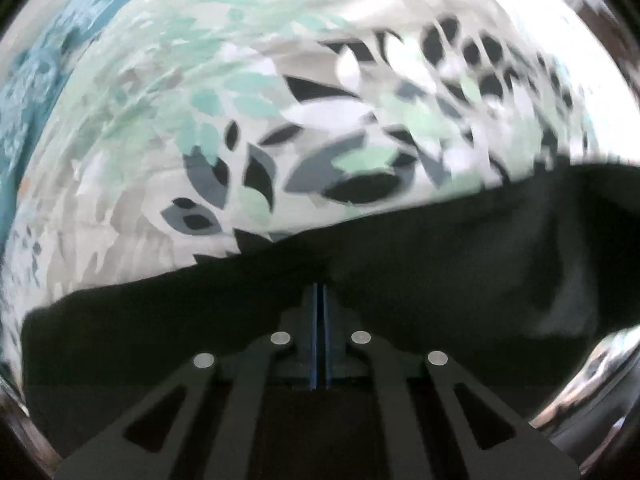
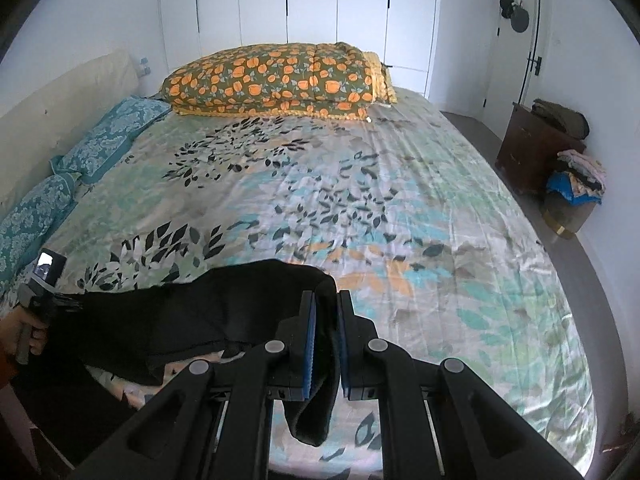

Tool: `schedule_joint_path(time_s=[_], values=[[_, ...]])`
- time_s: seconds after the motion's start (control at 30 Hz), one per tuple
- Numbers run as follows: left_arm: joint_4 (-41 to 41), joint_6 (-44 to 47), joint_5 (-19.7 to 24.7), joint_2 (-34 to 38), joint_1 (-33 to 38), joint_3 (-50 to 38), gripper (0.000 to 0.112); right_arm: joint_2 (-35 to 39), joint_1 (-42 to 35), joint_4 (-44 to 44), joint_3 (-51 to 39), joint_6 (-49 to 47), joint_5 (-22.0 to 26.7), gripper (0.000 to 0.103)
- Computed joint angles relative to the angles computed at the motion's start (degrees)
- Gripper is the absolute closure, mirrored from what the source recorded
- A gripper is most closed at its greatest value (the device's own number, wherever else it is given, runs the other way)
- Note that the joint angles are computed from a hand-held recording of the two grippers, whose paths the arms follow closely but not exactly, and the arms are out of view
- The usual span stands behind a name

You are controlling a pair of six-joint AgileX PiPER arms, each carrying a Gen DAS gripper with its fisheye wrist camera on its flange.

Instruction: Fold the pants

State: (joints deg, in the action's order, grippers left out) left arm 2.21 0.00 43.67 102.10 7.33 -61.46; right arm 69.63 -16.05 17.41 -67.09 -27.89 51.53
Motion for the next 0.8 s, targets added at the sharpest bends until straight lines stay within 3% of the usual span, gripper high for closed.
schedule_joint_path(time_s=[0.1, 0.23, 0.27, 0.3, 0.37, 0.47, 0.5, 0.53, 0.6, 0.67, 0.73, 0.8], values=[[-2.19, 0.61, -0.68, -1.70, 2.43, -1.44, 0.112, 4.79, 0.11, 0.63, -4.89, 1.49, -1.55, 0.092], [6.59, -9.95, -5.29, -3.34, 2.26, -2.83, 0.112, 13.61, 3.29, -2.88, -15.47, 5.82, -4.28, 0.093], [8.92, -13.10, -6.12, -3.21, 2.49, -3.61, 0.112, 16.42, 4.55, -4.62, -18.93, 7.24, -4.72, 0.102], [11.16, -15.23, -6.97, -3.33, 2.98, -3.75, 0.112, 18.72, 5.72, -7.29, -21.73, 9.16, -5.24, 0.101], [8.99, -13.04, -7.60, -3.76, 5.07, -3.57, 0.112, 25.40, 8.02, -11.42, -29.30, 12.36, -5.16, 0.101], [10.43, -13.63, -7.35, 0.21, 3.06, -4.26, 0.098, 36.73, 11.33, -20.02, -40.15, 17.82, -3.32, 0.101], [12.55, -15.04, -7.80, -0.08, 2.23, -2.84, 0.087, 40.62, 11.83, -21.63, -43.71, 19.33, -1.66, 0.101], [15.16, -16.51, -8.67, -1.02, 1.99, -0.81, 0.072, 45.66, 12.20, -23.37, -49.18, 21.23, 2.29, 0.098], [17.05, -18.05, -10.42, -3.01, 2.29, 1.95, 0.056, 51.11, 10.70, -21.35, -53.35, 23.78, 5.06, 0.075], [13.81, -13.16, -13.20, -8.09, 5.58, 6.45, 0.049, 49.37, 8.53, -19.11, -48.34, 25.03, 0.76, 0.037], [12.62, -10.15, -15.12, -10.38, 7.42, 8.98, 0.039, 47.25, 5.55, -15.86, -42.49, 24.11, -3.46, 0.031], [11.73, -5.97, -16.49, -12.94, 10.34, 11.87, 0.039, 49.81, 1.47, -7.87, -44.02, 21.07, 1.48, 0.031]])
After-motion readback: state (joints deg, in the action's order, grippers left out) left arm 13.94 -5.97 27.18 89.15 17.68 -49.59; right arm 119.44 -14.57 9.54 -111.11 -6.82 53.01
